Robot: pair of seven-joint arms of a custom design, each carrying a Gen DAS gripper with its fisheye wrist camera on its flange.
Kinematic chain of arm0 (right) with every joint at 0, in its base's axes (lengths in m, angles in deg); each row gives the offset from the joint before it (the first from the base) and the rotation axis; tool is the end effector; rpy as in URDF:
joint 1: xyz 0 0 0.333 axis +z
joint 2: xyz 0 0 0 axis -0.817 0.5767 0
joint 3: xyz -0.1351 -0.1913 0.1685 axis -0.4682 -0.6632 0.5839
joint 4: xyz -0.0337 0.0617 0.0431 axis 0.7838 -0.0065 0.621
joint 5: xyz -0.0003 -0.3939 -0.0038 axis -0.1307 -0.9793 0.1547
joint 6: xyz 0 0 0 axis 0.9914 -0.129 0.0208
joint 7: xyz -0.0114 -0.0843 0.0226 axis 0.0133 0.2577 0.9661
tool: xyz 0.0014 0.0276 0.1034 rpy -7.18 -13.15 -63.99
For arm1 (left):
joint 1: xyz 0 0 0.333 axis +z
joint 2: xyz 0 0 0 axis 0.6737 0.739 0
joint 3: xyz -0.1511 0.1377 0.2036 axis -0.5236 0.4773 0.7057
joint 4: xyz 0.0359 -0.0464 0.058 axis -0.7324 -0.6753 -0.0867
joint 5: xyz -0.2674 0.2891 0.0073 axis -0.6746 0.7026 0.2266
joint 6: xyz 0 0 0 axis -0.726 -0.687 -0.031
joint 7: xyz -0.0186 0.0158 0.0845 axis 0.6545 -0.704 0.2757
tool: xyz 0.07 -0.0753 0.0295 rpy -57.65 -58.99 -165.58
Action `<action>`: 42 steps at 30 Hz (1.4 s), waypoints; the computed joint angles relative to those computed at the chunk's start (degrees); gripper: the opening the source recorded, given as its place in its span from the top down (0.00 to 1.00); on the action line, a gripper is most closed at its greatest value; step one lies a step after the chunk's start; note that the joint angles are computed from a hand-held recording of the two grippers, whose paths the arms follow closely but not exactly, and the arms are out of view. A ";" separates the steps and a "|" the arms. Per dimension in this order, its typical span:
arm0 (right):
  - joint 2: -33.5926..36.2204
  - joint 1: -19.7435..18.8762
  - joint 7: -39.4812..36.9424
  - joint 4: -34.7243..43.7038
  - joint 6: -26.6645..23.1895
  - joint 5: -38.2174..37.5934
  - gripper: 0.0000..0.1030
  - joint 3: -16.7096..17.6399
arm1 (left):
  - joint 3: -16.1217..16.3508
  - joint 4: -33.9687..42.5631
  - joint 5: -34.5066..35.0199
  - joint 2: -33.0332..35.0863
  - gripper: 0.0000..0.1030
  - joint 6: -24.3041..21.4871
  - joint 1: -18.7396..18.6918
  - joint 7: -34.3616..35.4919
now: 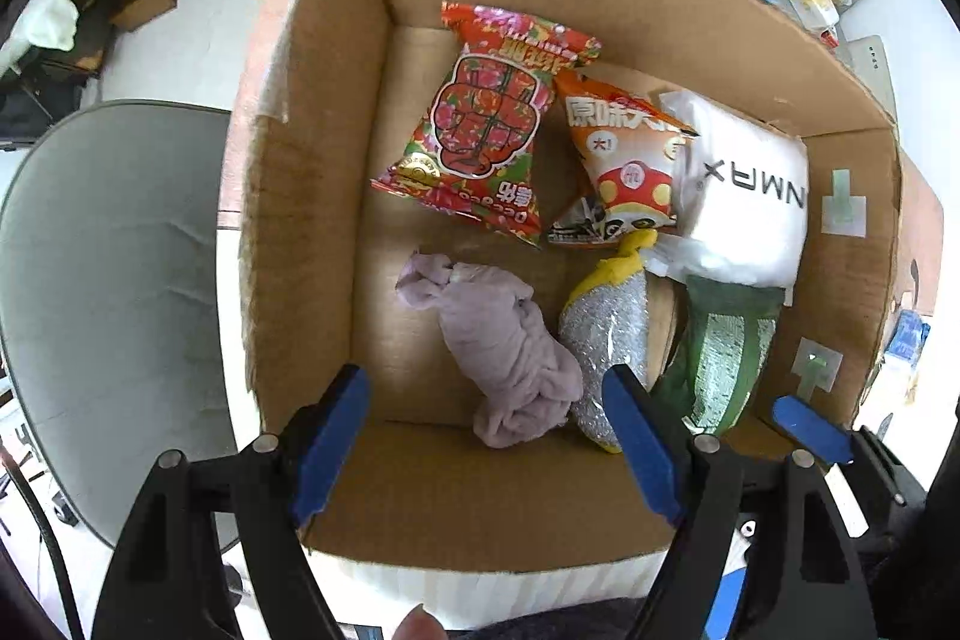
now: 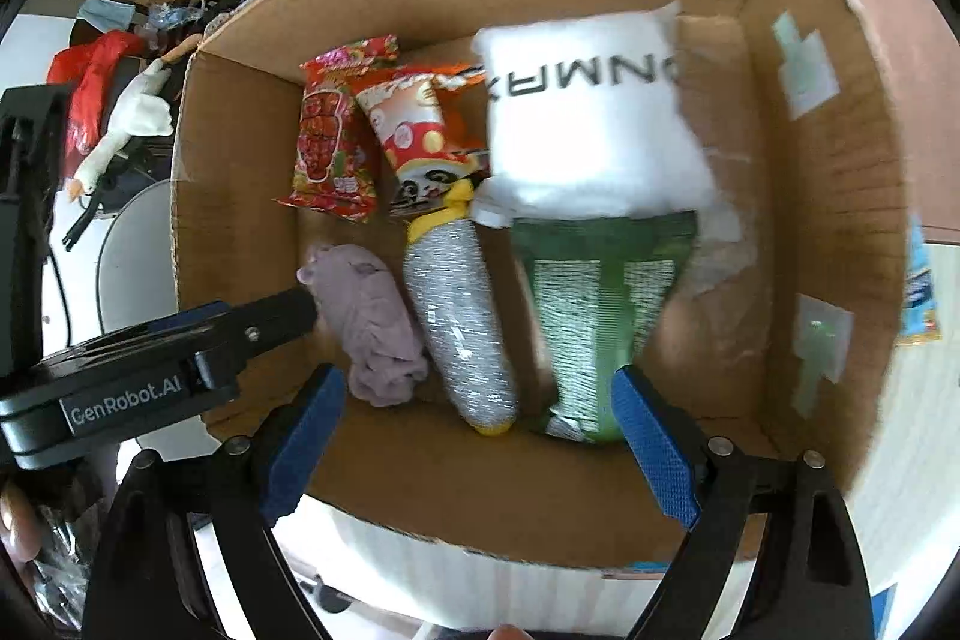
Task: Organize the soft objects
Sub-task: 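Place the cloth and sponge into the box and open both tools, then grasp the blue stick snack with the left tool while the right tool grasps the milk pouch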
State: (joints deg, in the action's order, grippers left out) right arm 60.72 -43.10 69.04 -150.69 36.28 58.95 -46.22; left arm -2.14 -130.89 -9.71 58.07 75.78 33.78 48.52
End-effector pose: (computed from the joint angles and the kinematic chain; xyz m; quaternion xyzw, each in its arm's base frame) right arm 0.5528 0.1694 0.3829 -0.6522 0.7405 0.1391 0.0838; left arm 0.5774 -0.1887 0.4141 0.7090 -0.6991 -0.0195 0.0907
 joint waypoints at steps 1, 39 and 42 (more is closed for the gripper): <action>-0.70 0.02 0.24 -0.34 -0.46 -1.15 0.11 -0.12 | 0.09 -0.54 0.04 -0.34 0.23 0.90 0.09 0.08; -39.53 0.78 0.39 -24.36 -0.19 -13.36 0.00 -8.60 | -7.21 -23.96 11.42 -30.41 0.01 14.82 -1.13 -13.32; -41.90 -3.21 0.56 -25.98 -2.15 -15.34 0.00 -10.36 | -8.26 -19.79 9.63 -25.85 0.01 14.40 -3.57 -13.16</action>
State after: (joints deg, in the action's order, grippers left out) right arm 18.81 -46.31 69.60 -176.67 34.13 43.61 -56.59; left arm -10.40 -150.68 -0.08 32.22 90.18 30.21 35.35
